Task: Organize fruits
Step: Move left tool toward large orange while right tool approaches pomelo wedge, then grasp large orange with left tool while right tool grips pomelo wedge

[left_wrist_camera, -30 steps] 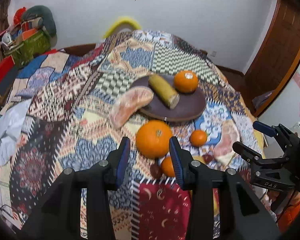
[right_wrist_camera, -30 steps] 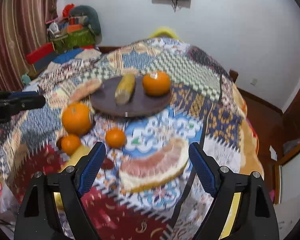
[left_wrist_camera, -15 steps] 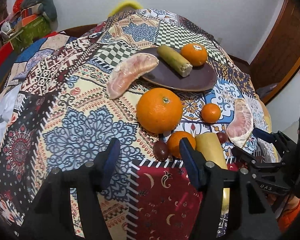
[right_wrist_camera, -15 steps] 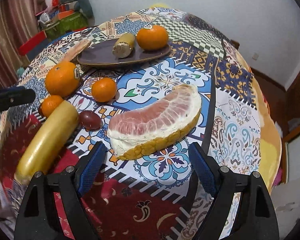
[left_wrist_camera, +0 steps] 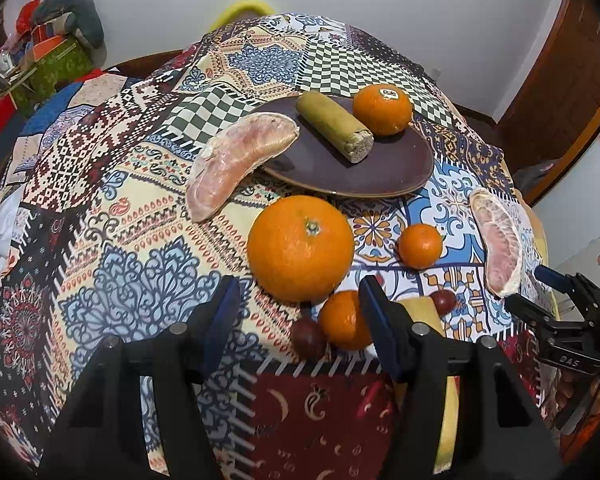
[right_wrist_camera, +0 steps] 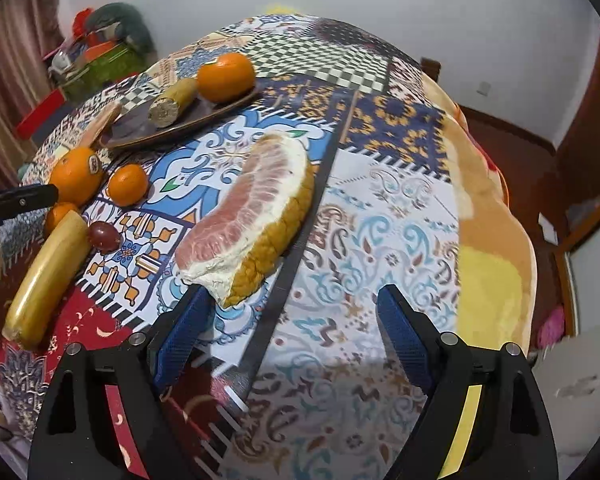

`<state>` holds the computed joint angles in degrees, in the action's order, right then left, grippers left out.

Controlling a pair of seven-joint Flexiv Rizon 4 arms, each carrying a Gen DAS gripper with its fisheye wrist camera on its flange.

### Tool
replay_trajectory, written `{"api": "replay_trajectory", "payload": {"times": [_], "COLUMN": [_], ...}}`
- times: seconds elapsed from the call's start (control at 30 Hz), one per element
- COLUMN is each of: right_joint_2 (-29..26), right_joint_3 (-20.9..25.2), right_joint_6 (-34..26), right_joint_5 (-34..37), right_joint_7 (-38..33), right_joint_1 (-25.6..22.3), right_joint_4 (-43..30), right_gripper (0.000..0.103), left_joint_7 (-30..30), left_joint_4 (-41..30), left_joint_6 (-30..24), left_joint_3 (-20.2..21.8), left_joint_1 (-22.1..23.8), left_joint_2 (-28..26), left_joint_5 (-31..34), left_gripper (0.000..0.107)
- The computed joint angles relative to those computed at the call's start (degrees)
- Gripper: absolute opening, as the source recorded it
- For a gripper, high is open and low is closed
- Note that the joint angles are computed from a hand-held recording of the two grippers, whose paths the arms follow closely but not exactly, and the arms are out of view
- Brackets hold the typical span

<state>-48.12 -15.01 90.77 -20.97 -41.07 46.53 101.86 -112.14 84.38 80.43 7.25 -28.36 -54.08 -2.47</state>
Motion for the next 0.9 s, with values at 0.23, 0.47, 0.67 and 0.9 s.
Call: {"api": "replay_trajectory", "payload": {"times": [0.23,0.47,0.67,0.9], "right_joint_2": [-0.79,-5.24,-6.67,-7.70], "right_joint_3": [-1.95,2.88,7.07,6.04], "right_joint_6": [3.05,-2.44,-4.51,-3.32], "right_joint_5": [1.41,0.75,-0.25,-1.52], "right_joint_7": [-0.29,-0.68,-0.96,-1.37], "right_joint_1": [1.59,-3.41,-6.89,-6.48], "right_joint_4": [-1.85,-10.65,-13.88,-15.44], "right_gripper": [0.085,0.084,0.084,0.053], "left_joint_7": [0.16,-0.06,-0.25,-1.78], "left_joint_4": [-3.49,-6.17,-7.31,-9.99], "left_joint_6": [-2.56,-3.69,-3.82,-5.39], "left_joint_3": [0.47,0.53,-0.86,0.26], "left_joint_1": [-0.25,0.23,1.55,0.95], "left_joint_2": [-1.92,-3.55,-4.36,-5.89], "left_joint_5": [0.29,1.42,0.62,0.53], "left_gripper": [0.061,0.066,0.066,0.066]}}
